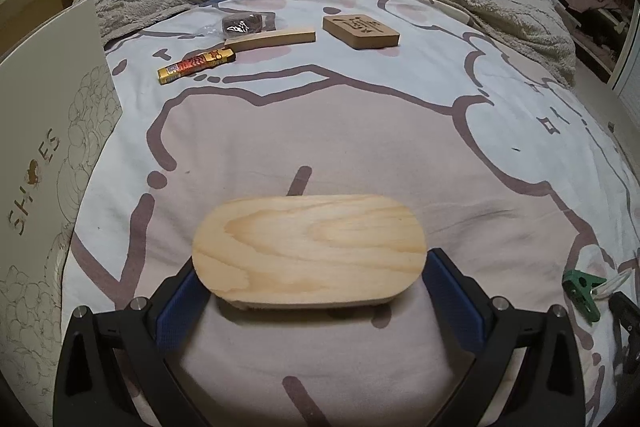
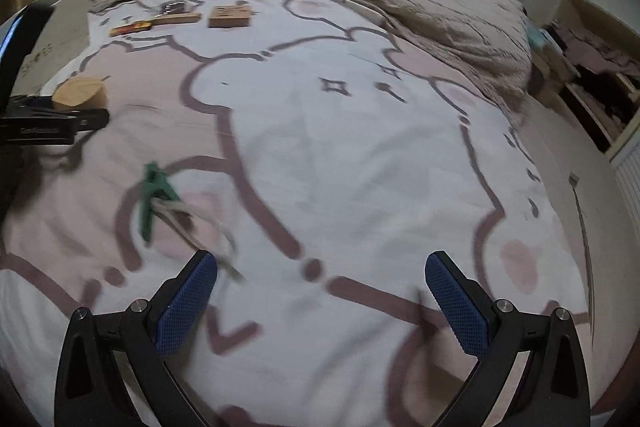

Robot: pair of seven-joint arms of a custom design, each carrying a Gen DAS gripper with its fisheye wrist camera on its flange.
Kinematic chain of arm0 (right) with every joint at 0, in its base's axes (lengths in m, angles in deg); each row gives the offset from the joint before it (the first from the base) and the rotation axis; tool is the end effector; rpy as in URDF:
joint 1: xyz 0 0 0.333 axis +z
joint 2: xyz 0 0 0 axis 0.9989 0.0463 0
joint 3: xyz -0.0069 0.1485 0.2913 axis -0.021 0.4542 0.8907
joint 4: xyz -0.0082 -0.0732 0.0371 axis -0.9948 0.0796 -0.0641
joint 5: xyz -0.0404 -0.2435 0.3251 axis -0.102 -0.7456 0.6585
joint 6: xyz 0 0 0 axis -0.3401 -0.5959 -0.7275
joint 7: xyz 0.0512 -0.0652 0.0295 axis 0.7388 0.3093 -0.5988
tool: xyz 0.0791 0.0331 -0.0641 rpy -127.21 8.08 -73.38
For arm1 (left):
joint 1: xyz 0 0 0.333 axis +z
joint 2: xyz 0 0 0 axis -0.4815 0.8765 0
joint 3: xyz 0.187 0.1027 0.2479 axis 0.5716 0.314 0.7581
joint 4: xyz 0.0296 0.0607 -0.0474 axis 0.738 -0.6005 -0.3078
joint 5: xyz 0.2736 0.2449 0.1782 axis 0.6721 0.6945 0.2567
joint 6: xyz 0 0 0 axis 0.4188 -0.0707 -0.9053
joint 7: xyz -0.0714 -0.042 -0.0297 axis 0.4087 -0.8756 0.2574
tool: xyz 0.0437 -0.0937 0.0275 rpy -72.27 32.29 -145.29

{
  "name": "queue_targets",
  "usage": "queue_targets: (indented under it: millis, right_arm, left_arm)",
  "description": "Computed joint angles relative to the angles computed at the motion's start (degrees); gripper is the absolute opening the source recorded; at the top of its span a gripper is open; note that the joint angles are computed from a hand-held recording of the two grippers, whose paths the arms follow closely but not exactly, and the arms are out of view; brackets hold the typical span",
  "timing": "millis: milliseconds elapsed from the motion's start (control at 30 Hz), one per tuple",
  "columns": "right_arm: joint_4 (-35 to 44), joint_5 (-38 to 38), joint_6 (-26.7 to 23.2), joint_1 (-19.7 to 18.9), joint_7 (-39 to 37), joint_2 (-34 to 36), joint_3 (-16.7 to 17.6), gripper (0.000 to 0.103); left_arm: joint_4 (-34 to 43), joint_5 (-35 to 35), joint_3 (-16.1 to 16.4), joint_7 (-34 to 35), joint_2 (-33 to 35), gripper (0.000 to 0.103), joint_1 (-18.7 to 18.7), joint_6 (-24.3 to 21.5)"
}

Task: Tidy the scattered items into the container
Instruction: 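Close the right gripper on the green clothespin and lift it while the left holds the block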

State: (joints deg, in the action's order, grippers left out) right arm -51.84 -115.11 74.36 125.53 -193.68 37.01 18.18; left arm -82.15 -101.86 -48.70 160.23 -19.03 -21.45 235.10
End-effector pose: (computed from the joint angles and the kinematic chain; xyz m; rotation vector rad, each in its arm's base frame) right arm 0.3797 0.3740 0.2843 -1.3612 2.5489 -0.9464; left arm 0.6125 -0.0985 0.2748 -1.0173 2.6367 -0.8603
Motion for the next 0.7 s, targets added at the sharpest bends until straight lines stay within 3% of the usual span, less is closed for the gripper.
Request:
queue_targets:
  millis: [200, 267, 367, 500, 700]
  right_arm:
    - [-3.5, -2.3, 4.3, 0.0, 3.8, -3.7, 0.8, 0.103]
    - [-3.1, -4.8, 5.5, -0.1, 4.9, -3.9, 1.0, 0.103]
    - [-0.7, -7.3, 4.7, -0.1, 3.7, -2.5, 1.0, 0.103]
    - [0.0, -12.1, 12.1, -1.4, 2.1, -1.3, -0.4, 0.103]
    - [2.8, -14.3, 13.6, -1.8, -3.4, 2.2, -2.0, 0.103]
  left_arm:
    - [0.6, -4.0, -0.7, 3.0, 0.1, 0.101, 1.6, -2.5]
    - [0.8, -5.8, -0.5, 4.0, 0.1, 0.096, 1.6, -2.6]
    - [1.2, -8.3, -0.1, 5.5, 0.1, 0.094, 1.9, -4.3]
    - [0.5, -11.6, 0.3, 9.5, -0.3, 0.094, 1.0, -2.8]
    - [1.2, -11.8, 2.0, 9.0, -0.1, 0.094, 0.1, -5.0]
